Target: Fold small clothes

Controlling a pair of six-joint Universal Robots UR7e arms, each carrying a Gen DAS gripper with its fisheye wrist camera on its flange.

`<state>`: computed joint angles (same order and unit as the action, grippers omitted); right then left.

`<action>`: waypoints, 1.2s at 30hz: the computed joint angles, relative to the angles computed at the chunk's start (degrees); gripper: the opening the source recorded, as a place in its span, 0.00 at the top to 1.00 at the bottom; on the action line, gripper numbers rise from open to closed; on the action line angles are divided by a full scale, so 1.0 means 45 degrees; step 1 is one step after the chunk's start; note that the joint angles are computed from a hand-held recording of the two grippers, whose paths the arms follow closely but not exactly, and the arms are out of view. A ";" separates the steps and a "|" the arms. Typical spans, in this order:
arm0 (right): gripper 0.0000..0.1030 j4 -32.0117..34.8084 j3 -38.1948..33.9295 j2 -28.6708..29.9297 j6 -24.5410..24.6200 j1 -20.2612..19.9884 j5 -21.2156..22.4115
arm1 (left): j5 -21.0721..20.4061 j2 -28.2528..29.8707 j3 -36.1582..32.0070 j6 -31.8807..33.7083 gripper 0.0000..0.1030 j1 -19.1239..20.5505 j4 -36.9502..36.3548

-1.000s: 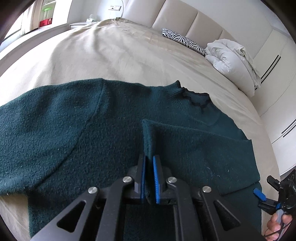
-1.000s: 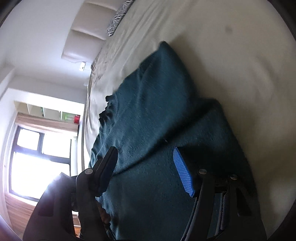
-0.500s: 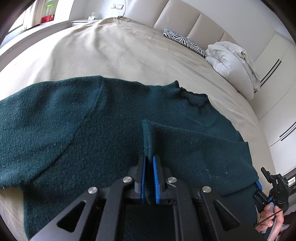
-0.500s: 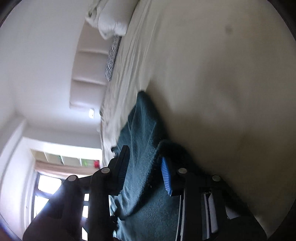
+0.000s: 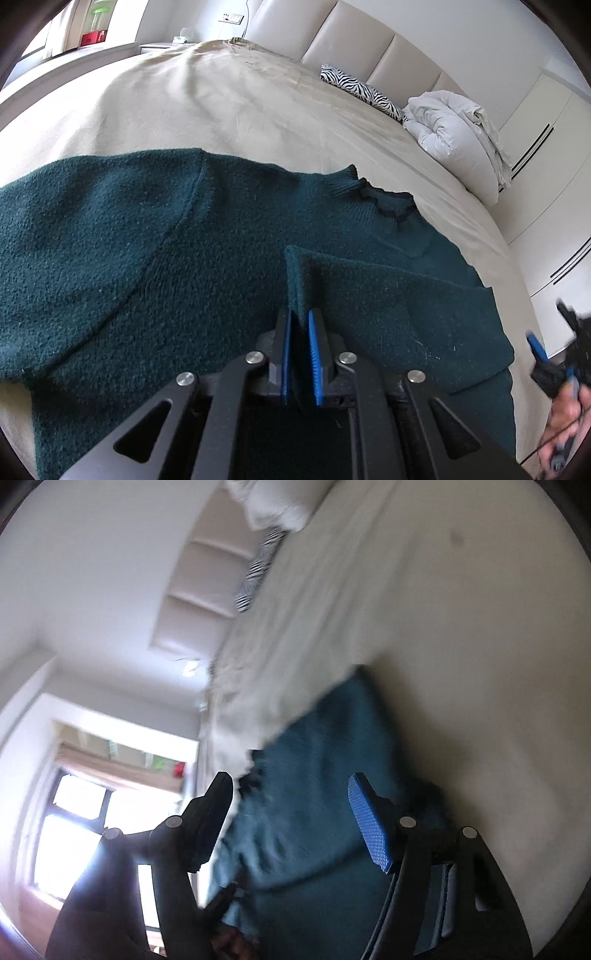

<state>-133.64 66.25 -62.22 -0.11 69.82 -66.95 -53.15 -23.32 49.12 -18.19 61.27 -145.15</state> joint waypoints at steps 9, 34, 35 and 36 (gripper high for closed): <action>0.66 -0.0060 -0.0208 0.0549 0.0286 -0.0474 -0.0837 | -0.1495 -0.1241 0.1603 -0.0893 0.64 0.0193 -0.1222; 0.33 -0.2392 0.6955 -0.3332 -0.2490 0.2956 -0.2384 | 0.1630 -0.8474 1.1602 -0.7256 0.80 0.1909 -1.1495; 0.33 -0.2432 0.7065 -0.3446 -0.2572 0.2923 -0.2410 | 0.1666 -0.8415 1.1349 -0.7372 0.88 0.1919 -1.1044; 0.33 -0.2362 0.7067 -0.3553 -0.2687 0.2862 -0.2503 | 0.1862 -0.8518 1.1205 -0.7111 0.91 0.1854 -1.0613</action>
<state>-144.27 98.05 -78.21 -12.20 82.70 -78.21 -44.77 -61.66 99.54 -50.19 69.61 -192.91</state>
